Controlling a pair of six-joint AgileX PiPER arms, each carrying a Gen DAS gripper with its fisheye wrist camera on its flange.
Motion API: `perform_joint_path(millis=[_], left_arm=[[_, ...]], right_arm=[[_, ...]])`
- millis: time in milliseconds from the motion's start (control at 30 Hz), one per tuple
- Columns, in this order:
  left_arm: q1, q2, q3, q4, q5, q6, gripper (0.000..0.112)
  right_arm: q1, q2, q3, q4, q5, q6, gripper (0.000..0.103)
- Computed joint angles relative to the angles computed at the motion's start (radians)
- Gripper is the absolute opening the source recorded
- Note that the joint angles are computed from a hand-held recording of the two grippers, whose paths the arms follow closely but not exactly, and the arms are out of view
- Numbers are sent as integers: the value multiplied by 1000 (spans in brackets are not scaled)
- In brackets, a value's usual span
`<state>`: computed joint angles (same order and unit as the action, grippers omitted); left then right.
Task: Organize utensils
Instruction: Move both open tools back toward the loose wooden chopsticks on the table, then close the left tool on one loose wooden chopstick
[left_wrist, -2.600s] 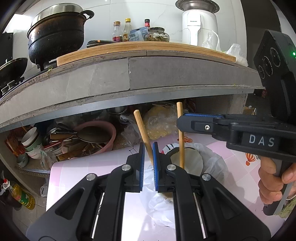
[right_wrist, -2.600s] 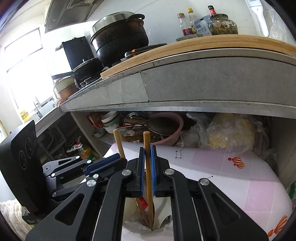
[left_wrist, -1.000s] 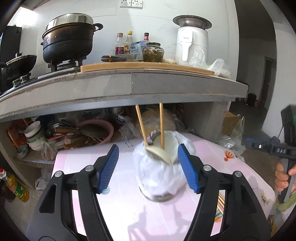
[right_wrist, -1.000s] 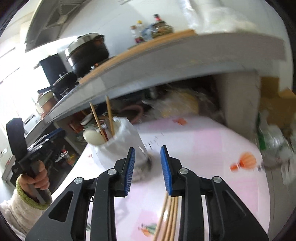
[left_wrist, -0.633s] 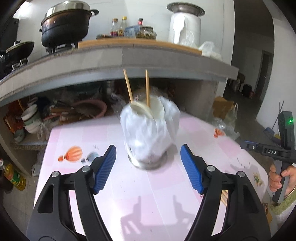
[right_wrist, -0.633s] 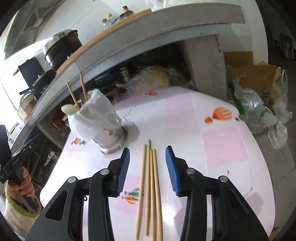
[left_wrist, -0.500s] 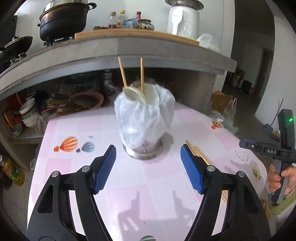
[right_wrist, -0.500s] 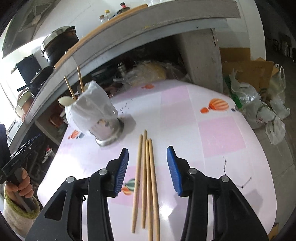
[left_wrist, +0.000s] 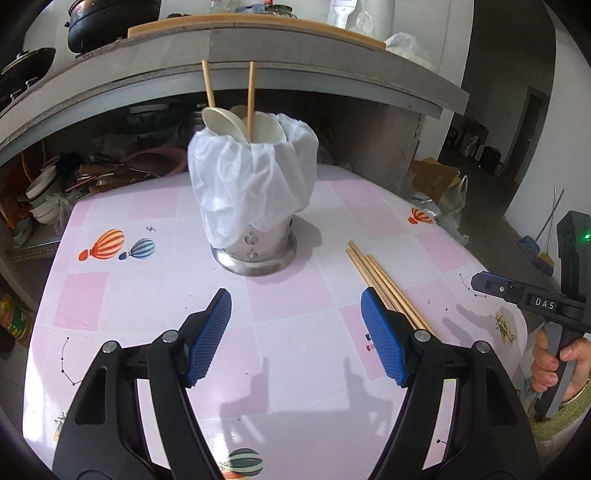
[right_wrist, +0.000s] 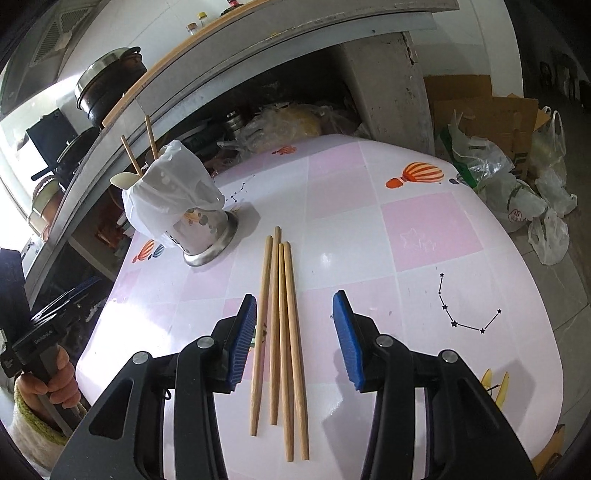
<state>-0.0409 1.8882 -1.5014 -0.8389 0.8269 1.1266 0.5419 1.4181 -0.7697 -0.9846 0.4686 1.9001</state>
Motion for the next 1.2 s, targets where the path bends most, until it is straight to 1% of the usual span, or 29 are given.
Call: perform_joint_path(millis=[200,400,767,900,1033,1067,1200], left_arm=[[-37,15,8,33,-26,-31,69],[-73,31,12,66,-51,-62,69],[-110,62,2,115,-66,-110,69],[-137,89,-20,109,-70,-114,69],[-177,146,-82,82,-61,-115,69],[-186,163,-100,79,-59,-117,68],[-236,245,-208,98,-33,-163,54]], right_arm=[[-5,5,9,-13,-12,10,42],[-25,23,18,-13,-56,8,42],[-56,34,38,-52,-110,48,42],[-59,51,39,-66,-117,61,42],[-59,67,39,-85,-119,77,42],[-60,71,40,-87,-121,79,42],[-68,73,48,-94,-129,89,42]])
